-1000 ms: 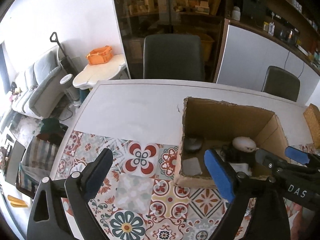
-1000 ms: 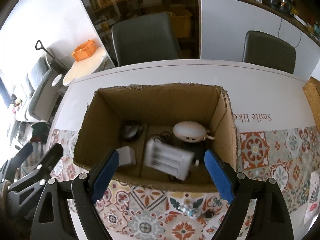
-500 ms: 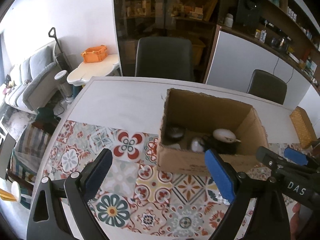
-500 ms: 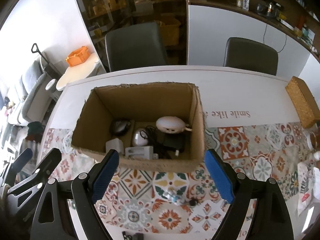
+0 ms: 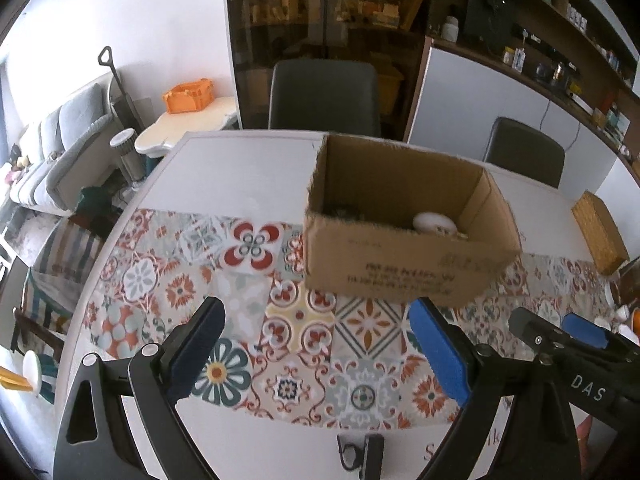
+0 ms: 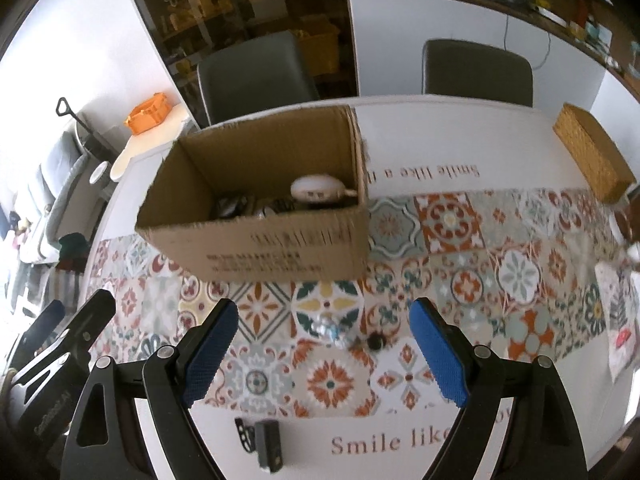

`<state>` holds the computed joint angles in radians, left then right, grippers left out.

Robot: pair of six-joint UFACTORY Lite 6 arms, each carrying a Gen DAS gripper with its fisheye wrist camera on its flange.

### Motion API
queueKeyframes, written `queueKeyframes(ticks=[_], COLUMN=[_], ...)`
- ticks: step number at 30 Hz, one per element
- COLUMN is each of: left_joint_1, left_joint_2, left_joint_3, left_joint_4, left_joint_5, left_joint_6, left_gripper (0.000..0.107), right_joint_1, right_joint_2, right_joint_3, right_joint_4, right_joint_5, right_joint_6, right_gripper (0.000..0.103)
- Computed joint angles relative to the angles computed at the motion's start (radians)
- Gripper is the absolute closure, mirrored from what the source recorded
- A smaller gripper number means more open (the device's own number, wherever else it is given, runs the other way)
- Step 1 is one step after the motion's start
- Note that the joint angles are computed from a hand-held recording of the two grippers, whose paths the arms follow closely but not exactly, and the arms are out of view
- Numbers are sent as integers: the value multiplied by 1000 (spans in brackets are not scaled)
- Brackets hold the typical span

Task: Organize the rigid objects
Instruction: 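Withdraw both tools from the box toward the black bike light and figurine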

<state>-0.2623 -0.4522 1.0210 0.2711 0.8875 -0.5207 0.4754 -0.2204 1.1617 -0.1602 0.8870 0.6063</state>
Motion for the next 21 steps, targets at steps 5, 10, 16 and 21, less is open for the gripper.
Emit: queueKeyframes(ticks=[5, 10, 16, 21], left_joint_1=[-69, -122, -184, -214], left_joint_2=[-66, -116, -153, -191], left_joint_3=[-73, -149, -225, -297], left_joint_4=[20, 8, -11, -61], left_joint_5=[38, 64, 78, 80], left_joint_6=[-58, -97, -145, -154], left_gripper=[12, 12, 12, 12], right_joint_1=[17, 20, 18, 25], right_joint_2=[-86, -168, -230, -275], right_joint_3=[-98, -188, -276, -342], right_joint_4=[-9, -7, -7, 5], right_joint_5=[7, 20, 26, 30], right_joint_6=[26, 40, 41, 34], right_gripper=[16, 16, 16, 16])
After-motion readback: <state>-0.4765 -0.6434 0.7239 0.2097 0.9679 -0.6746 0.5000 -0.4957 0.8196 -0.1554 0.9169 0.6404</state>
